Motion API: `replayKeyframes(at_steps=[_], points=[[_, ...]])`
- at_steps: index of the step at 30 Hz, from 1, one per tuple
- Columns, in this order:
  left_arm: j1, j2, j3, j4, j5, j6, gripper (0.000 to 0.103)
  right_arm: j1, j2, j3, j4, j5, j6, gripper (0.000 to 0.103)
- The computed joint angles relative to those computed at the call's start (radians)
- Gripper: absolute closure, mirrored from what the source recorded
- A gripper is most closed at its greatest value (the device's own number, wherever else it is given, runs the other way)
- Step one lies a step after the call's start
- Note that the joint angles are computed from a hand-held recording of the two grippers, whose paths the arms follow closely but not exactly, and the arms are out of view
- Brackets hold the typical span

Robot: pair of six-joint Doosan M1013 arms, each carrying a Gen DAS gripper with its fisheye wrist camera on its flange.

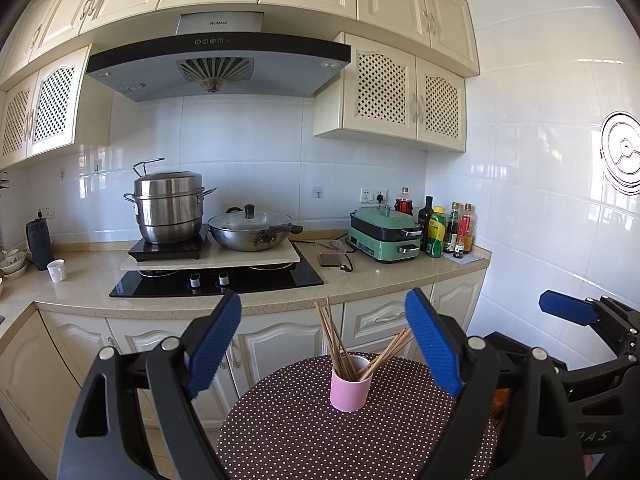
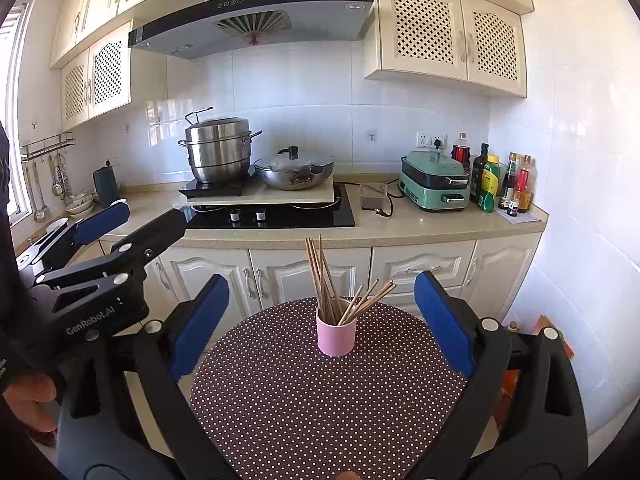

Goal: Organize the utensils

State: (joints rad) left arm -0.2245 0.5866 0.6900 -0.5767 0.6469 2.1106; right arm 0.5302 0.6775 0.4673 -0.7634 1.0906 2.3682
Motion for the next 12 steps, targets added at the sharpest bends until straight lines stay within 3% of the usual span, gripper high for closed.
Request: replayKeyframes(at_steps=[6,12], points=[[0.002,0.016,-0.024,0.006,0.018,-0.009,0.02,-0.001,0.021,-0.035,0.009,0.02,-0.013,0.011],[0.004,0.054,-0.088,0.043,0.087,-0.044,0.019,-0.008,0.054,-0.091,0.044,0.059,-0.031,0.011]])
